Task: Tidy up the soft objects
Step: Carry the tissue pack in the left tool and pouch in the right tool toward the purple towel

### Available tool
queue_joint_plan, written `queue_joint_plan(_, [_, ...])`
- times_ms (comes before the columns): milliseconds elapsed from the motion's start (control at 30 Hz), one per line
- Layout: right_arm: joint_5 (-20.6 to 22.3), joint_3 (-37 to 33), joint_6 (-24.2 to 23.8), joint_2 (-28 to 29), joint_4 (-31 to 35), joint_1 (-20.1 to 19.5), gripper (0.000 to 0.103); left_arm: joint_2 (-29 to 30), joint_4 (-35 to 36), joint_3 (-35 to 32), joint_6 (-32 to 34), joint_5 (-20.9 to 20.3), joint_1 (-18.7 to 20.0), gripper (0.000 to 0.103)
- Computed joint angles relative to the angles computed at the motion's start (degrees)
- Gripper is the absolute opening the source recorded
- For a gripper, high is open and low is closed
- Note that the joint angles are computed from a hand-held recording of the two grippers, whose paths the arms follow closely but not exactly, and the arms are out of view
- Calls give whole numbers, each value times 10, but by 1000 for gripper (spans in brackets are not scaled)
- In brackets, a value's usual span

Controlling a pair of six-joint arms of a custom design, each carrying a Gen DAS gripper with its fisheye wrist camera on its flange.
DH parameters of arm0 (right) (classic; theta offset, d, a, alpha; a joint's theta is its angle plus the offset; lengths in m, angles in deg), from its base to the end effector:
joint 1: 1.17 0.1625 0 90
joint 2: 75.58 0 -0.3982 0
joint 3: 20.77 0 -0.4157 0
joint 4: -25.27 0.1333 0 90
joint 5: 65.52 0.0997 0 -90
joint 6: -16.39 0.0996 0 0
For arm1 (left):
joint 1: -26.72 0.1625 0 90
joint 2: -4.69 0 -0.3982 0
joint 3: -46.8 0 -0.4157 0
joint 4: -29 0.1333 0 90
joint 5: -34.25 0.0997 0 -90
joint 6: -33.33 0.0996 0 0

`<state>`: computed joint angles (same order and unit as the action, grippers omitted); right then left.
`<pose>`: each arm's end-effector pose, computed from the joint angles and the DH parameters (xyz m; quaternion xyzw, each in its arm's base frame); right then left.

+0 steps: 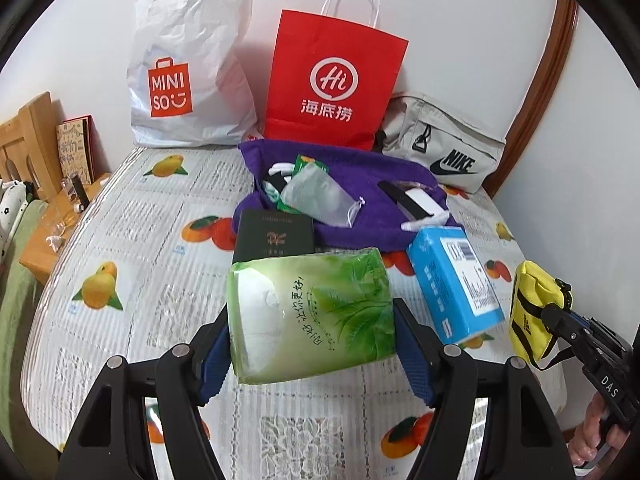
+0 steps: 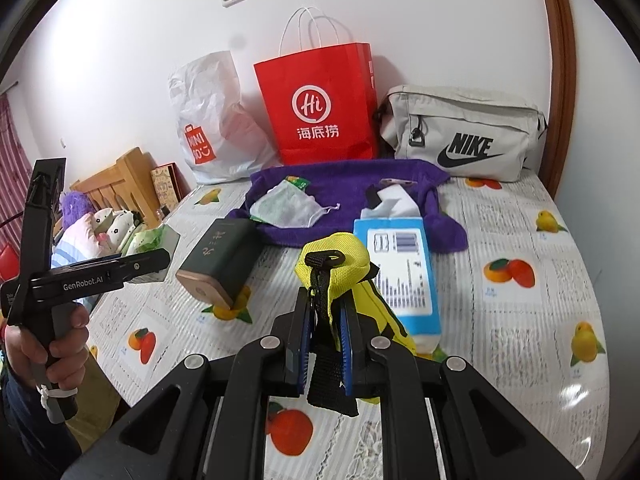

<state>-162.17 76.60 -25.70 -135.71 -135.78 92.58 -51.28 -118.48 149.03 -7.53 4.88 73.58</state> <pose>0.1651 -0.6578 0.2295 0.3565 -0.8863 0.2560 0.1477 -0.2617 -0.6011 0.1637 -0.0322 0.8599 -0.3988 0.3168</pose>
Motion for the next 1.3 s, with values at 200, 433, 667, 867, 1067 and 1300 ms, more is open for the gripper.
queue_joint_plan(200, [-5,-39,0,26,9,10,13,13,-4,-27,20,-8,14,70])
queue_joint_plan(433, [-6,-92,0,62,24,20,13,25,-13,-55,46,-11,29,70])
queue_joint_plan(667, [-7,-152,4,101,37,25,13,35,10,-91,60,-8,45,70])
queue_joint_plan(867, [-9,-213,3,143,44,29,13,47,23,-122,78,-10,62,70])
queue_joint_plan(1067, [-13,-287,-5,194,62,30,13,68,28,-162,98,-18,80,70])
queue_joint_plan(1300, [-21,-376,-13,256,98,30,13,98,33,-214,117,-34,103,70])
